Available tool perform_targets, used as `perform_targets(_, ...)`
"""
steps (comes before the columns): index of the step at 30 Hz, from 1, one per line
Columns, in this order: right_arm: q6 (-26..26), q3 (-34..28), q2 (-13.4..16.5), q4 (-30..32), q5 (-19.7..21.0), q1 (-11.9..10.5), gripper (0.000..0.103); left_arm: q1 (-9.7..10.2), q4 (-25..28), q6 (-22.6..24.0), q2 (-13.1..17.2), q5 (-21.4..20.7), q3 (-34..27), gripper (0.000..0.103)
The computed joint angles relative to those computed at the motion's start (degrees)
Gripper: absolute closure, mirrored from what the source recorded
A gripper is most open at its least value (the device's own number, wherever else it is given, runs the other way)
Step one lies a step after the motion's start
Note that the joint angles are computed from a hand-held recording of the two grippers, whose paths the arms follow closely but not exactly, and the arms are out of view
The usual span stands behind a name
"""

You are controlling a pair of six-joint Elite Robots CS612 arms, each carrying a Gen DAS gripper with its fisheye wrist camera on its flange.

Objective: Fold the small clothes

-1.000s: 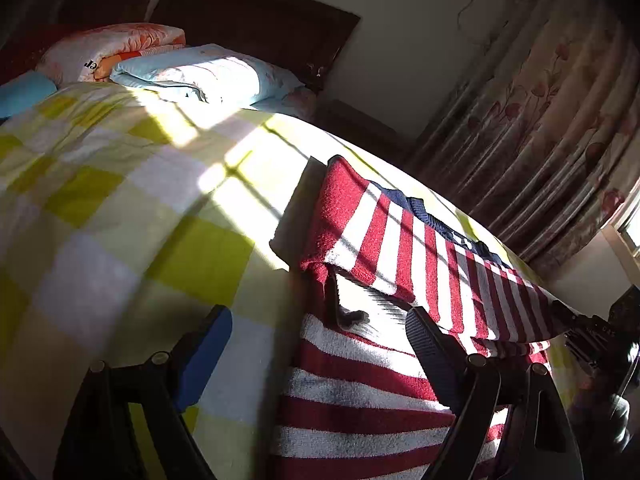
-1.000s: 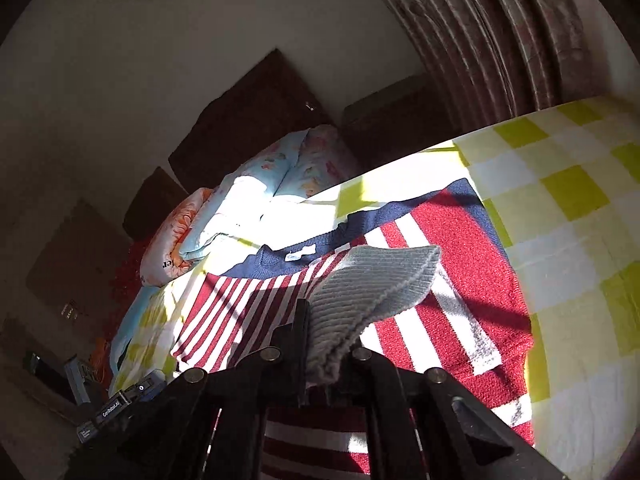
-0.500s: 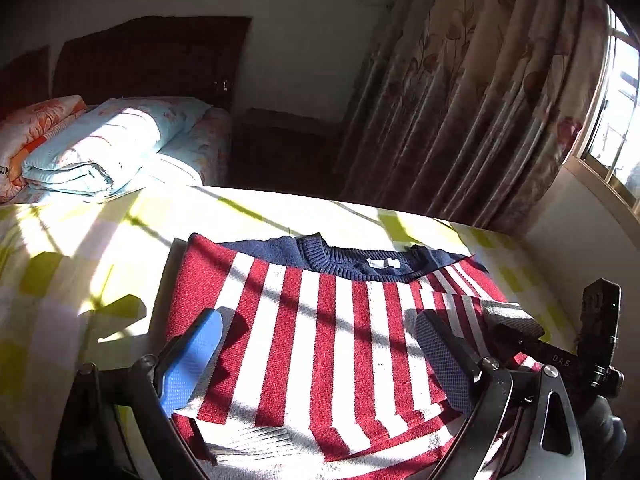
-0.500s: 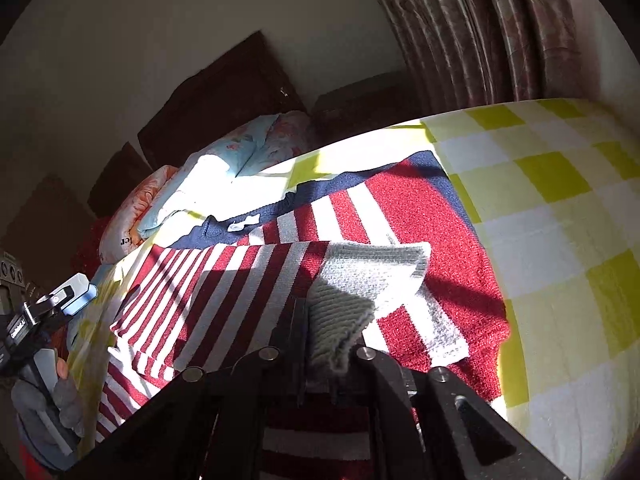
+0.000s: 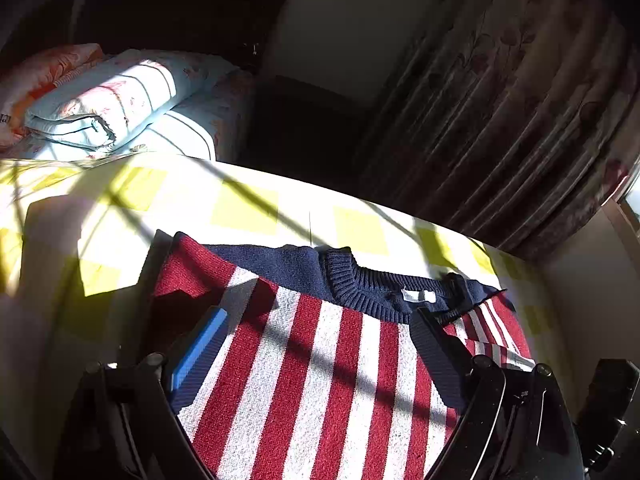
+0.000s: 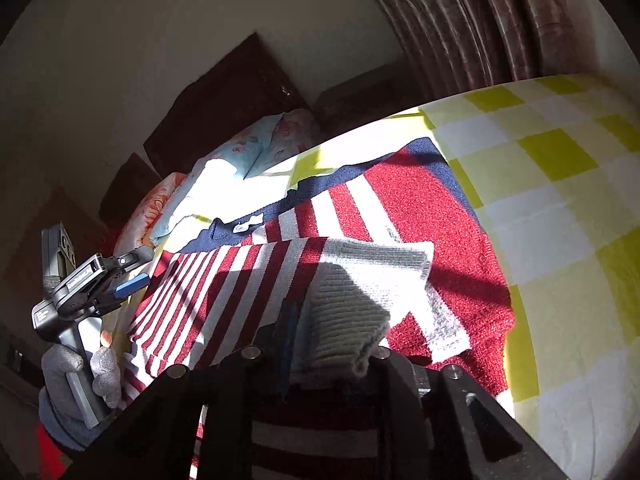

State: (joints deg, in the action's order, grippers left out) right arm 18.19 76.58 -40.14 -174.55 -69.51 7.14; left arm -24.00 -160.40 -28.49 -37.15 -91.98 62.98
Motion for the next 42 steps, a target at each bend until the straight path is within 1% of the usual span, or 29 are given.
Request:
perform_targets(2, 0.1, 0.0, 0.0, -0.1, 0.1, 0.0, 0.084, -0.05, 4.6, 0.1, 2.0, 3.6, -3.9, 0.000)
perform_targets(3, 0.2, 0.1, 0.0, -0.2, 0.0, 0.0, 0.084, 0.31, 6.3, -1.3, 2.8, 4.3, -5.3, 0.000)
perform_targets(4, 0.2, 0.2, 0.0, -0.3, 0.0, 0.0, 0.084, 0.77, 5.6, -3.0, 3.2, 3.5, -5.5, 0.000)
perform_targets(5, 0.3, 0.2, -0.1, -0.4, 0.0, 0.0, 0.083, 1.07, 4.1, -4.3, 3.1, 2.9, -5.0, 0.000)
perform_targets(6, 0.3, 0.2, -0.1, -0.5, 0.1, -0.1, 0.083, 1.32, 4.1, -5.6, 2.9, 2.1, -4.8, 0.000)
perform_targets(7, 0.2, 0.3, -0.1, -0.4, 0.0, -0.1, 0.083, 1.40, 3.0, -6.4, 2.5, 1.8, -4.0, 0.000)
perform_targets(9, 0.6, 0.3, 0.0, -0.8, 0.2, -0.1, 0.083, 1.21, -0.2, -7.4, 1.3, 2.6, -1.3, 0.000)
perform_targets(11, 1.5, 0.6, -0.1, -1.8, -0.8, -0.1, 0.083, 0.83, -1.9, -7.7, -0.2, 2.1, 1.7, 0.000)
perform_targets(13, 3.5, 1.1, -0.1, -3.6, -2.0, -0.2, 0.083, -0.02, -2.1, -7.0, -2.0, 2.3, 4.9, 0.000)
perform_targets(15, 4.6, 1.4, -0.1, -4.6, -2.7, -0.3, 0.084, -1.02, -3.5, -4.2, -3.5, 2.6, 7.8, 0.000)
perform_targets(17, 4.3, 1.4, -0.2, -4.9, -3.1, -0.2, 0.090, -2.14, -3.6, -1.0, -4.6, 5.3, 10.0, 0.000)
perform_targets(19, 4.8, 1.5, -0.2, -5.2, -3.8, -0.2, 0.091, -3.00, -4.7, 3.5, -4.8, 8.5, 11.2, 0.000)
perform_targets(21, 6.0, 1.7, -0.2, -5.8, -4.4, -0.3, 0.091, -2.80, -4.7, 3.7, -4.7, 7.6, 11.0, 0.000)
perform_targets(23, 7.1, 1.9, -0.4, -5.6, -6.5, -0.2, 0.091, -2.53, -4.8, 3.6, -4.5, 6.6, 10.8, 0.000)
perform_targets(24, 8.8, 2.3, -0.5, -7.0, -8.7, 0.0, 0.090, -2.49, -5.0, 3.7, -4.4, 6.3, 10.8, 0.000)
perform_targets(25, 10.3, 3.1, -0.7, -9.4, -11.7, 0.2, 0.089, -2.52, -5.2, 3.7, -4.5, 6.3, 10.9, 0.000)
perform_targets(26, 11.4, 3.9, -1.0, -12.1, -14.8, 0.5, 0.083, -2.53, -5.2, 3.8, -4.5, 6.4, 10.9, 0.000)
perform_targets(27, 11.5, 4.6, -1.1, -14.8, -17.7, 0.8, 0.081, -2.50, -5.3, 3.7, -4.5, 6.3, 11.0, 0.000)
perform_targets(28, 9.8, 4.9, -1.3, -16.9, -19.4, 1.1, 0.081, -2.46, -5.5, 3.6, -4.5, 6.1, 11.0, 0.000)
perform_targets(29, 6.7, 4.7, -1.3, -17.9, -18.6, 1.4, 0.081, -2.47, -5.4, 3.6, -4.5, 6.1, 10.9, 0.000)
perform_targets(30, 3.0, 4.2, -1.4, -17.0, -17.1, 1.7, 0.081, -2.51, -5.2, 3.6, -4.4, 6.2, 10.8, 0.000)
perform_targets(32, -5.7, 1.9, -1.3, -10.3, -15.5, 2.8, 0.078, -2.56, -5.2, 3.7, -4.5, 6.4, 10.8, 0.000)
perform_targets(34, -13.5, -1.2, -0.7, 0.7, -15.2, 4.1, 0.078, -2.49, -5.4, 3.6, -4.5, 6.1, 10.9, 0.000)
perform_targets(35, -15.1, -2.6, -0.2, 5.0, -15.9, 4.6, 0.077, -2.45, -5.6, 3.4, -4.4, 5.9, 10.9, 0.000)
perform_targets(36, -15.2, -3.2, 0.1, 6.9, -16.5, 4.8, 0.078, -2.39, -5.9, 3.4, -4.4, 5.6, 10.9, 0.000)
perform_targets(37, -15.3, -2.8, -0.1, 6.4, -17.2, 4.9, 0.078, -2.33, -6.1, 3.2, -4.4, 5.4, 11.0, 0.000)
perform_targets(39, -16.5, -2.6, -0.4, 7.4, -22.0, 5.2, 0.078, -2.29, -6.4, 3.1, -4.4, 5.2, 11.0, 0.000)
perform_targets(40, -16.6, -2.2, -0.6, 7.3, -22.3, 5.0, 0.079, -2.30, -6.4, 3.1, -4.4, 5.2, 11.0, 0.000)
perform_targets(42, -15.0, -1.7, -1.3, 8.2, -23.0, 4.5, 0.080, -2.30, -6.4, 3.1, -4.4, 5.1, 11.0, 0.000)
